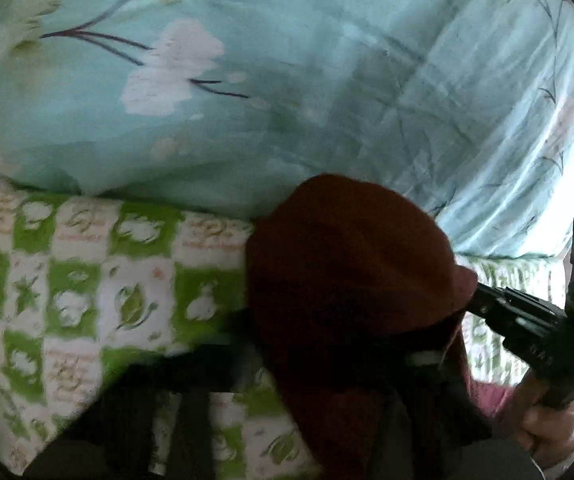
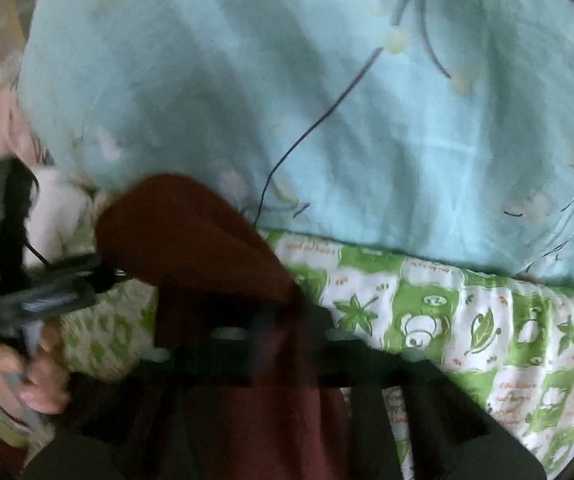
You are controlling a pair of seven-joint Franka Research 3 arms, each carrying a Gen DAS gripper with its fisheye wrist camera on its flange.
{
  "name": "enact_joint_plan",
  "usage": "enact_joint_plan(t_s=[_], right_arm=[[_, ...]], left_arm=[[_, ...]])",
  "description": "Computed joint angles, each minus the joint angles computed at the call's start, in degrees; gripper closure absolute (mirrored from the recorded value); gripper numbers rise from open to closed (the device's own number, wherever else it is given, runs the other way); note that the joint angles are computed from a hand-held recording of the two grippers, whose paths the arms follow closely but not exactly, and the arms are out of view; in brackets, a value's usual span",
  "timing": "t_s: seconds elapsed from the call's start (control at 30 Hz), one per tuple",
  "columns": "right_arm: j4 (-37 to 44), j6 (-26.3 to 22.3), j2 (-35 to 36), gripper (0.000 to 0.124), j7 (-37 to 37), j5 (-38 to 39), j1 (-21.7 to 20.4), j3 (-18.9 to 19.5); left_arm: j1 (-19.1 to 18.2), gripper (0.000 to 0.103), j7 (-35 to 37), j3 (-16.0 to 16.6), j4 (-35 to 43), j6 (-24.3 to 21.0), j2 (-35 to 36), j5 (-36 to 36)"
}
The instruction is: Fold large clothes
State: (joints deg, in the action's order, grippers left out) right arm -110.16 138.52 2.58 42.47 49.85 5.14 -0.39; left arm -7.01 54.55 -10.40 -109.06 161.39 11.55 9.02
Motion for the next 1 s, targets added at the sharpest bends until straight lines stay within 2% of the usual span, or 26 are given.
enact_joint_plan(t_s=[0.03, 0.13, 0.2, 0.27, 0.37, 0.43, 0.5, 0.63, 0.73, 0.83, 0.93, 1.0], right_arm=[[-0.8, 0.5, -1.2, 0.117, -0.6, 2.8, -0.5, -0.3], [-4.1, -0.4, -5.4, 0.118, -3.2, 7.9, -1.5, -1.8], [-7.8, -1.9, -9.9, 0.118, -5.8, 10.4, -1.9, -3.3], [-13.2, -3.8, -16.4, 0.118, -9.1, 11.8, -2.1, -5.5], [-21.4, -5.3, -26.1, 0.118, -11.5, 10.0, -2.6, -8.0], [-28.0, -5.8, -33.6, 0.118, -12.1, 7.2, -3.7, -9.7], [-31.0, -7.1, -37.6, 0.118, -12.1, 3.5, -5.3, -12.0], [-38.8, -8.3, -45.0, 0.118, -11.8, -4.4, -9.6, -13.9], [-44.6, -6.9, -48.9, 0.118, -11.9, -8.9, -11.8, -13.3], [-48.3, -5.7, -51.5, 0.118, -12.0, -11.6, -12.7, -13.4], [-51.2, -5.1, -54.0, 0.117, -12.1, -13.9, -13.4, -13.5], [-51.9, -6.3, -54.6, 0.116, -11.3, -15.4, -13.8, -13.9]], left_arm=[[-1.0, 0.097, -2.3, 1.0, -0.5, 1.0, -0.5, 2.5], [-4.6, 0.098, -12.5, 4.0, -5.0, 5.5, -5.4, 15.7], [-5.6, 0.099, -20.6, 3.9, -8.3, 6.1, -9.8, 25.3], [-5.1, 0.099, -26.7, 1.7, -12.2, 6.3, -14.6, 32.0], [-4.0, 0.098, -34.4, -4.1, -18.1, 4.8, -22.2, 39.3], [-3.9, 0.098, -37.2, -7.5, -21.0, 3.7, -25.6, 40.1], [-4.0, 0.098, -40.7, -10.8, -24.6, 1.7, -29.1, 41.2], [-6.6, 0.098, -42.1, -13.2, -28.9, 0.9, -30.9, 37.9], [-7.6, 0.098, -44.5, -15.5, -30.7, -0.6, -30.1, 37.7], [-9.5, 0.098, -45.4, -15.9, -32.8, -1.4, -29.8, 37.3], [-12.3, 0.096, -43.8, -14.8, -34.9, -0.3, -29.9, 34.9], [-15.1, 0.09, -40.8, -13.3, -36.9, -0.1, -31.2, 30.9]])
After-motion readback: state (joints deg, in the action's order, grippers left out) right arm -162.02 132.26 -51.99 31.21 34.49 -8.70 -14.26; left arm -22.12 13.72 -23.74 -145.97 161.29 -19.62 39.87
